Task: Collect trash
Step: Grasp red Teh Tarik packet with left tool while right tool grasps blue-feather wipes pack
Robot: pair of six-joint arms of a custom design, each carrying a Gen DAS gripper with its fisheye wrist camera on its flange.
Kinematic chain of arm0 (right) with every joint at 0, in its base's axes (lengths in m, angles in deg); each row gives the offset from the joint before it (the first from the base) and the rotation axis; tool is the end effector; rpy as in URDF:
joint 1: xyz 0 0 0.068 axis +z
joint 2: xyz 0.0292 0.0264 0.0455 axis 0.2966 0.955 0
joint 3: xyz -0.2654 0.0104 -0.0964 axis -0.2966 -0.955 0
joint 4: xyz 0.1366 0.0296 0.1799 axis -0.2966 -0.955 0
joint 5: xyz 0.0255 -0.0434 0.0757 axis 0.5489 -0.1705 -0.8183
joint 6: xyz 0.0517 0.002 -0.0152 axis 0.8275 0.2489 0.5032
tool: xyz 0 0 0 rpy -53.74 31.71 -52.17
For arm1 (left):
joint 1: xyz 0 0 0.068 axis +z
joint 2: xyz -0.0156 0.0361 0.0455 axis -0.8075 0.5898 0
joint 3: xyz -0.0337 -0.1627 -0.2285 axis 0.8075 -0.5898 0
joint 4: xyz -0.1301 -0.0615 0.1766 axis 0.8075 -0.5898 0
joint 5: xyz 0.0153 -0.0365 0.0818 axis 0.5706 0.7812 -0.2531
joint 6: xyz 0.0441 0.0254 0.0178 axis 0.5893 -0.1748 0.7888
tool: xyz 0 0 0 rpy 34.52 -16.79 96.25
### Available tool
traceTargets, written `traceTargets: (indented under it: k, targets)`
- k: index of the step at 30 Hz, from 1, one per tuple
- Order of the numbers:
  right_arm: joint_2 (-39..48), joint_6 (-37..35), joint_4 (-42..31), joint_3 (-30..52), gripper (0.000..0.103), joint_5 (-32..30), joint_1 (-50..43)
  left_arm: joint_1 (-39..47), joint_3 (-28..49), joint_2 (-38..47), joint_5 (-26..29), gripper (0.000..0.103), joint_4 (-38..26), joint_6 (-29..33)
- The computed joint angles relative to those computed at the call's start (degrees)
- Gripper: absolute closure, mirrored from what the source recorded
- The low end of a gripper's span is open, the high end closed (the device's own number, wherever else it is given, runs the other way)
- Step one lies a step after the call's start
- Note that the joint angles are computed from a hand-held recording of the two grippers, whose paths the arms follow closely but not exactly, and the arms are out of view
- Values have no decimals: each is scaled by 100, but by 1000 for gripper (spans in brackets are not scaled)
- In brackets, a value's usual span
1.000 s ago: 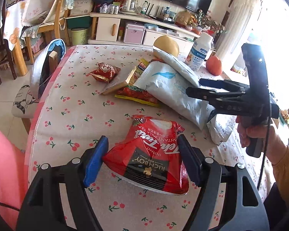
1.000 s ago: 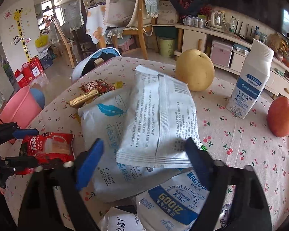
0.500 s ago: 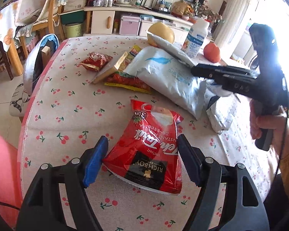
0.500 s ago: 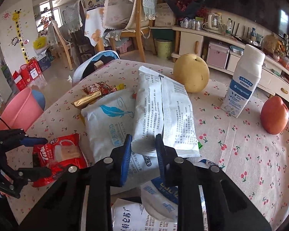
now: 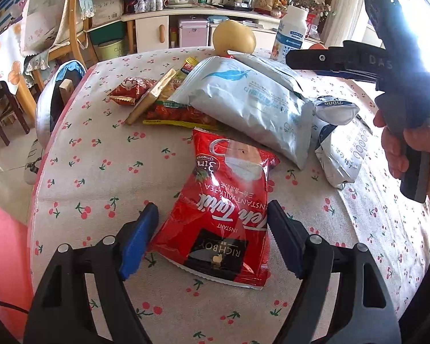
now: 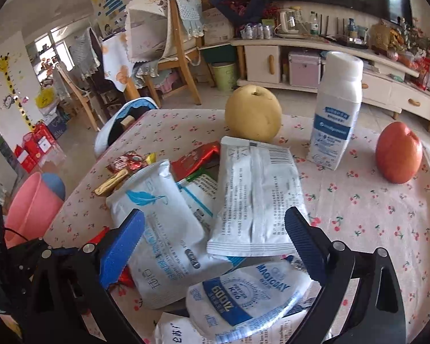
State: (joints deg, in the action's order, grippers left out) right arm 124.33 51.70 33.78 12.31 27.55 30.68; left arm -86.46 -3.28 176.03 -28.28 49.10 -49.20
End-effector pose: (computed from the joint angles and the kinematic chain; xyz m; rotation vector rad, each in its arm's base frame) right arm 0.2783 0.0673 0.1246 0.0797 2.3418 0.3007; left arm 0.2895 -0.1904 0.0875 0.8323 2.4173 -0.3590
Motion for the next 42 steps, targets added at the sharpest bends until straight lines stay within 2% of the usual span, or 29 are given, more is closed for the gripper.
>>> traceTargets:
  k: [7,12,17,20,26,35,36,37,42]
  targets:
    - [629,-450,-462,694,6,394,816,126,-25,-52,162,33,7,-243]
    - [1155,-598,-880,1215,6,1033,1237,356,-23,-99,277,35,-82,-303]
    - [1236,-560,-549,999,9,1180,1287,596,-133,-223,446,36,-10,-389]
    - [1233,-523,-499,924,20,1357,1398,704,-186,-278,521,36,36,-417]
    - [1203,-301,-317,739,22,1500,1542,873,-276,-383,730,37,124,-482]
    - [1003,219,-230,460,25,2140,1983,1112,-439,-603,1081,40,330,-654]
    - [958,279,-235,437,25,2192,2027,1154,-486,-648,1159,55,402,-690]
    - [905,352,-234,403,26,2256,2087,1206,-483,-664,1227,87,394,-709]
    - [715,734,-270,287,28,2414,2289,1295,-555,-676,1260,87,563,-878]
